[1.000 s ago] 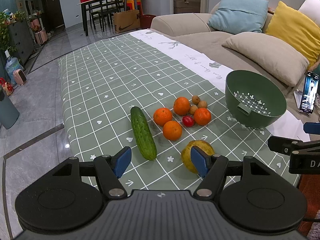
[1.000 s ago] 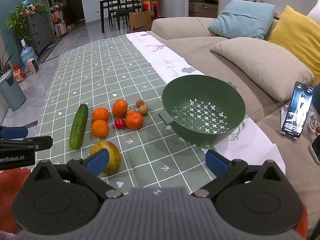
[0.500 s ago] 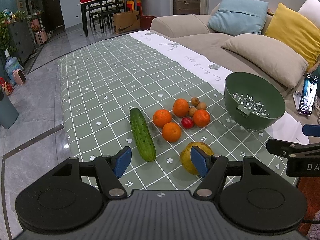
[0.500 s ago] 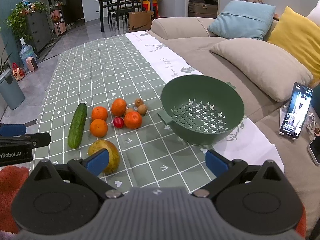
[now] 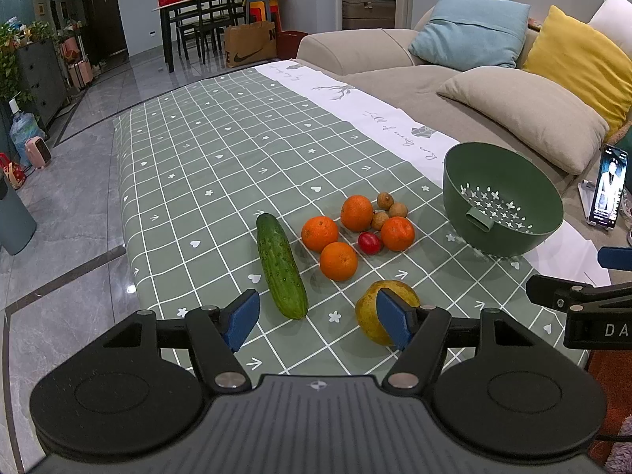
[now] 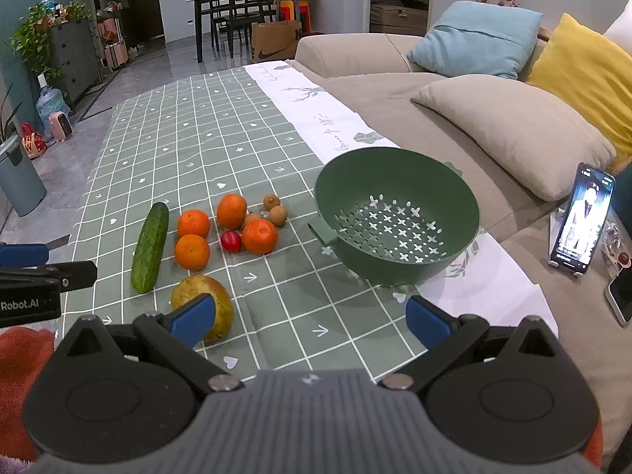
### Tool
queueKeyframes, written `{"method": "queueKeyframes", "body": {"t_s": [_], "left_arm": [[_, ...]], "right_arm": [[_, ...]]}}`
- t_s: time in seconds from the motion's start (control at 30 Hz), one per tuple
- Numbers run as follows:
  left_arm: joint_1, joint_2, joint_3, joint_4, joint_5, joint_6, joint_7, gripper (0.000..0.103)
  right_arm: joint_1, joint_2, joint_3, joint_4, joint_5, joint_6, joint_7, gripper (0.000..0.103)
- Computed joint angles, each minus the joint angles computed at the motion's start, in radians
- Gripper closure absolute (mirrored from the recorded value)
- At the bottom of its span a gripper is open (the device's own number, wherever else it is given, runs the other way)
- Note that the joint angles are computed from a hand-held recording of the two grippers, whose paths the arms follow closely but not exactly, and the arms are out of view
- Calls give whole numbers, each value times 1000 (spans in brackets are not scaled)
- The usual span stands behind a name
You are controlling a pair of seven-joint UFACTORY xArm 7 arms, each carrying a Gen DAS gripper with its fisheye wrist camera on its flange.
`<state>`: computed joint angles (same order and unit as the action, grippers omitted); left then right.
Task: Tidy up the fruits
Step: 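Grasp the cucumber with the left tool while the right tool grasps the pear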
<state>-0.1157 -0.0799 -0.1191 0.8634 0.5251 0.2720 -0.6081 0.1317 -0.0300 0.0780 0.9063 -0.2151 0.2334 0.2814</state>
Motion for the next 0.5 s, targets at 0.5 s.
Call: {"method": "queueKeyframes", "body": {"t_s": [0.5], "left_arm": [[-20, 59, 33, 44, -188, 16, 173, 30]], "right_arm": [[27, 76, 20, 57, 400, 13, -328, 16]]}}
